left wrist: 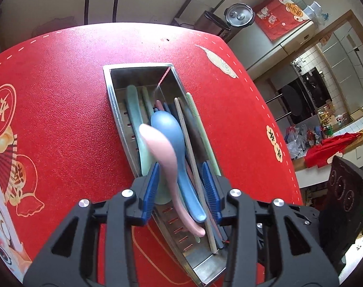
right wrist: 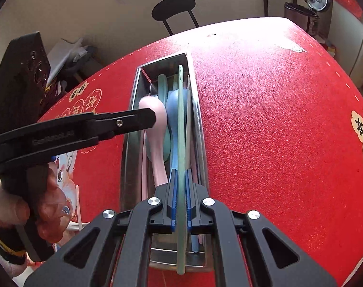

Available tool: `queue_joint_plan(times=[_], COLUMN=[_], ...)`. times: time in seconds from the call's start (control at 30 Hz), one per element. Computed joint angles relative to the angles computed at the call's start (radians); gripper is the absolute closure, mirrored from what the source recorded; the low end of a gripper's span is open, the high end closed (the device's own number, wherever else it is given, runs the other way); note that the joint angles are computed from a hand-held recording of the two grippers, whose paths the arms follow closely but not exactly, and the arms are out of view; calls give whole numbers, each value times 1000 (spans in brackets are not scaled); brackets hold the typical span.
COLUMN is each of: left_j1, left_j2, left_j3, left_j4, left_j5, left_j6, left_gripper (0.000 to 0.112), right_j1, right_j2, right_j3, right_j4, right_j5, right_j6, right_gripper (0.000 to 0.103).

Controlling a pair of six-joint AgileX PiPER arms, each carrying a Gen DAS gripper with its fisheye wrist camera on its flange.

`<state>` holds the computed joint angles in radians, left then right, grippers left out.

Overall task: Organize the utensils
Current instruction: 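Open both tools to release the spoon and chopstick into the caddy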

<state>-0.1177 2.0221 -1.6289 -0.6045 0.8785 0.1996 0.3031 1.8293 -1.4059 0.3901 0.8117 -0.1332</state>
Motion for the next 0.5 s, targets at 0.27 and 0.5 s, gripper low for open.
queue_joint_plan(times=[0.27, 0.5], left_j1=[64, 139], left_j2=[-151, -331], left_j3=[108, 262], left_j4=[53, 134], left_j5=[-24, -38], left_j6=[-2, -39], left_gripper=[67, 52], right_j1=[22, 30], right_j2=[-3, -90], right_j3=[-38, 22], right_j4=[-47, -55], right_j5=[14, 7], right_j6=[61, 56], right_gripper=[76, 50])
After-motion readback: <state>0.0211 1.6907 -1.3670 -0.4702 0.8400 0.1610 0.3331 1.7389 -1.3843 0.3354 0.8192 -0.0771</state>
